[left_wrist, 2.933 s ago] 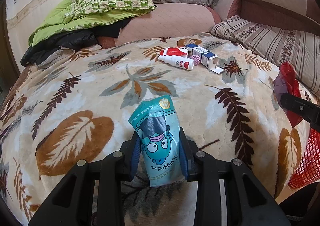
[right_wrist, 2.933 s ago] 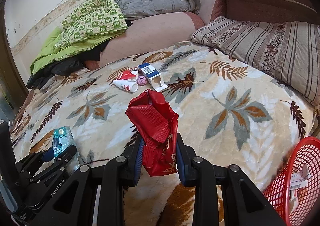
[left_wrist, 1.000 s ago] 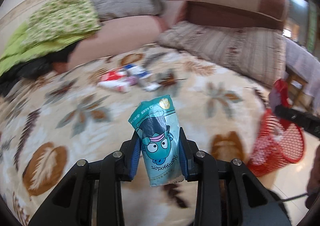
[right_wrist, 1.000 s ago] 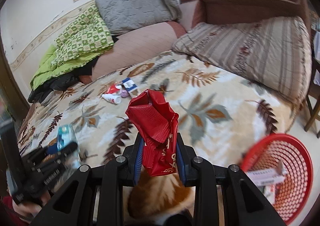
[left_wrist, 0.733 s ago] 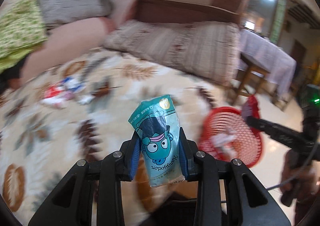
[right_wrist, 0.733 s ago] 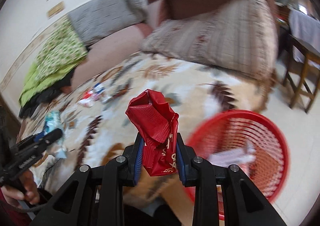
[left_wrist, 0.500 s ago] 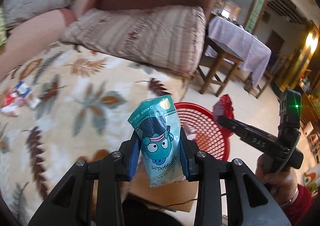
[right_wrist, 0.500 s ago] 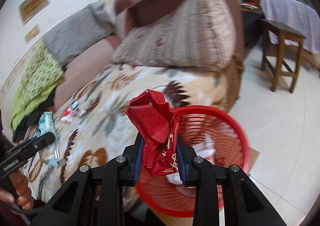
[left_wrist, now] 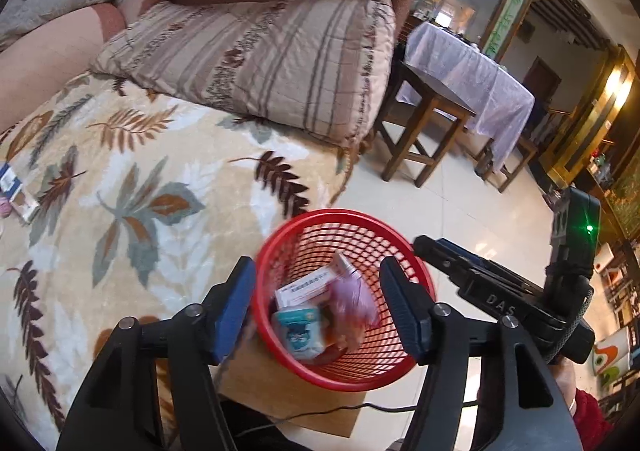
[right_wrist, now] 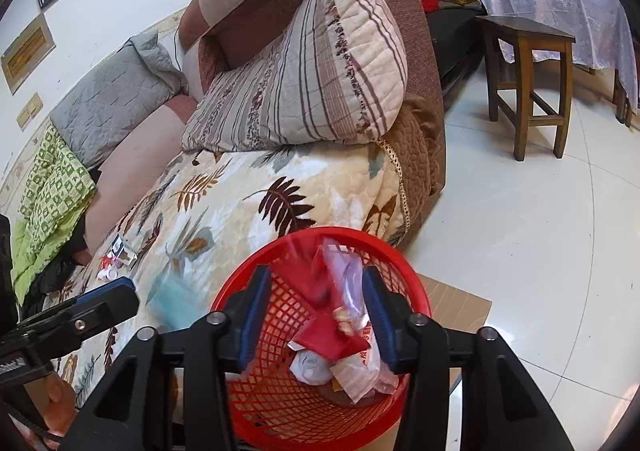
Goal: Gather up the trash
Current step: 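Carry the teal packet and red wrapper over the red basket and release both, then grasp the blue-white medicine box with the right tool while the left tool approaches the spray bottle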
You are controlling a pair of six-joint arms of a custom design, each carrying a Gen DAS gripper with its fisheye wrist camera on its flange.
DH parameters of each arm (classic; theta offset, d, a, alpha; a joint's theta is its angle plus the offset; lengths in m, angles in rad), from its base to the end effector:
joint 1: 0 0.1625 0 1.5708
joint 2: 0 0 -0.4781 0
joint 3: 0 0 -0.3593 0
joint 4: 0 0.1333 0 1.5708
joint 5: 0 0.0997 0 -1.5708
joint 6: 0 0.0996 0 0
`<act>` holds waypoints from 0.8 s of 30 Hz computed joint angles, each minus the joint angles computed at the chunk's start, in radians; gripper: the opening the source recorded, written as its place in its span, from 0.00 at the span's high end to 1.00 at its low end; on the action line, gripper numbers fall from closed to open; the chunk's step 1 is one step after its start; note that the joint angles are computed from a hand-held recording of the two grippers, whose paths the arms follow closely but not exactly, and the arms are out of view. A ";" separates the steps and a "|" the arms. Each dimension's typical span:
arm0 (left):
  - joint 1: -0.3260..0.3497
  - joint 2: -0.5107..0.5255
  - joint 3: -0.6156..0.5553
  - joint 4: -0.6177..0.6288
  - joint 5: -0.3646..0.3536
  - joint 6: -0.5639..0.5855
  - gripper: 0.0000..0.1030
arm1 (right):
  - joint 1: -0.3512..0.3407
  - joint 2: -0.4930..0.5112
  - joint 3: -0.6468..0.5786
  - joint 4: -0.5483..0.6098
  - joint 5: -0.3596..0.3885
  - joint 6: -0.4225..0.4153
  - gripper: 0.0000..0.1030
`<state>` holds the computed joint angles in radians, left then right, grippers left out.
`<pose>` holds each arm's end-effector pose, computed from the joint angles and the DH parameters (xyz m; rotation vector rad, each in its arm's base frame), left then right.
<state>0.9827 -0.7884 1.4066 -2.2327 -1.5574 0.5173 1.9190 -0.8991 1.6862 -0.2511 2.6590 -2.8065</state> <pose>-0.2951 -0.6852 0.1982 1.6423 2.6634 -0.0691 0.2266 -0.4922 0.1729 -0.6727 -1.9961 1.4717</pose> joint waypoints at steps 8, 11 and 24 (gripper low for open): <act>0.051 -0.023 -0.053 0.024 0.098 -0.021 0.38 | 0.011 0.025 -0.035 0.039 -0.011 -0.017 0.50; 0.078 -0.028 -0.083 0.024 0.140 -0.038 0.38 | 0.020 0.059 -0.086 0.078 -0.027 -0.053 0.50; 0.227 0.062 -0.377 0.044 0.362 -0.174 0.38 | 0.026 0.270 -0.475 0.351 -0.256 -0.202 0.49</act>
<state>1.2092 -0.7269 1.0295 -2.1886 -1.1950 0.3429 1.9450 -0.6291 1.2109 0.0995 2.4035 -3.0080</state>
